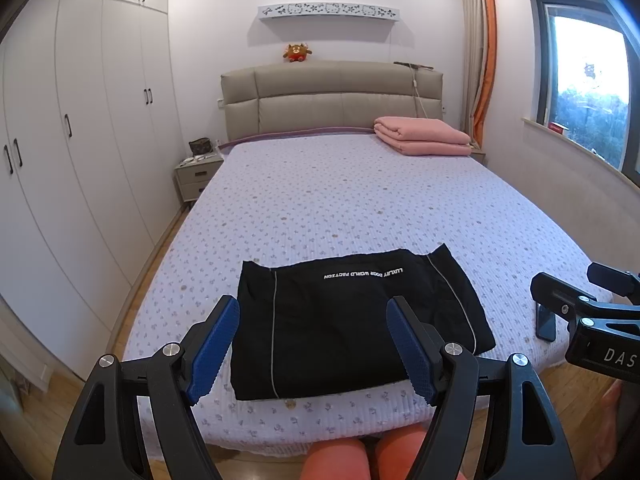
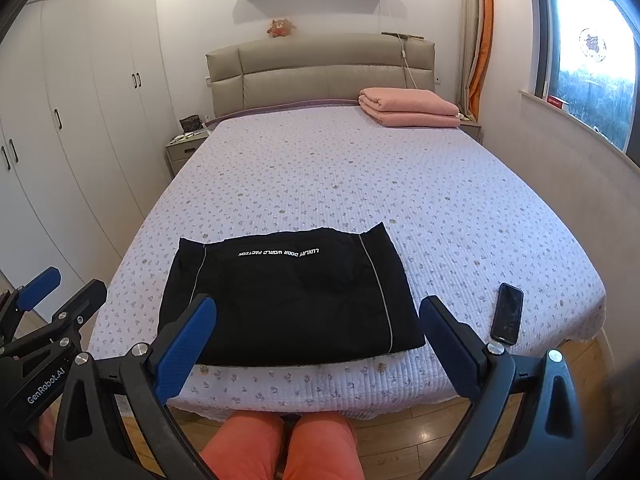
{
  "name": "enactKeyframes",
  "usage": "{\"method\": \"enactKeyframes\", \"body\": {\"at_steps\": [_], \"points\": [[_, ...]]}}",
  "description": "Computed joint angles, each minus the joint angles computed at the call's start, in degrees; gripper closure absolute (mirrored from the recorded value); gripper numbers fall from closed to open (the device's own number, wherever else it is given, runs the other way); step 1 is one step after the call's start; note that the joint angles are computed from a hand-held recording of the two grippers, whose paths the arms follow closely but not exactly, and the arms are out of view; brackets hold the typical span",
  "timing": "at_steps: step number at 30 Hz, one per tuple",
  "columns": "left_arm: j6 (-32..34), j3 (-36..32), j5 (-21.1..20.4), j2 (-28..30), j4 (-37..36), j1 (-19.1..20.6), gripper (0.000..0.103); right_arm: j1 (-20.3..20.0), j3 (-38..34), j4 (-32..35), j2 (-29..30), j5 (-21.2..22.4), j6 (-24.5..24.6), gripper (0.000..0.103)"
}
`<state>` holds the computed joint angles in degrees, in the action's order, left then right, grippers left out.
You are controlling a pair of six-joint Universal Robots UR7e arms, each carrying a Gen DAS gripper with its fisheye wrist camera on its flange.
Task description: Fold large clothes
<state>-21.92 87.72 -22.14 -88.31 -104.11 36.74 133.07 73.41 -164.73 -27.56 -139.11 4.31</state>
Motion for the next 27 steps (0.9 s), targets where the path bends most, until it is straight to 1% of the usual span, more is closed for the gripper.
{"method": "enactKeyframes", "body": {"at_steps": [13,15,17,18,21,27], "points": [[-0.7,-0.39,-0.36,0.23,1.07,0.39,0.026,-0.19,-0.2,1.08,0.07,0.28,1.06,0.001],[-0.99,-0.79,-1.43,0.22,1.38,0.52,0.026,-0.16,-0.28,1.11,0.12,0.25,1.05,0.001],[0.04,-1.03,-3.98,-0.07,-0.37,0.79,0.026,-0.14,-0.44,1.13,0.24,0.15,0.89,0.001],[0.68,-0.98,-4.33,-0.11,-1.24,0.85,0.026,-0.11,-0.52,1.17,0.3,0.1,0.76,0.001],[1.27,-0.61,-2.97,-0.16,-1.76,0.6,0.026,-0.07,-0.71,1.19,0.38,0.02,0.51,0.001],[1.87,-0.82,-3.12,0.15,-2.58,0.98,0.026,-0.18,-1.31,1.89,0.56,0.14,0.33,0.001]]}}
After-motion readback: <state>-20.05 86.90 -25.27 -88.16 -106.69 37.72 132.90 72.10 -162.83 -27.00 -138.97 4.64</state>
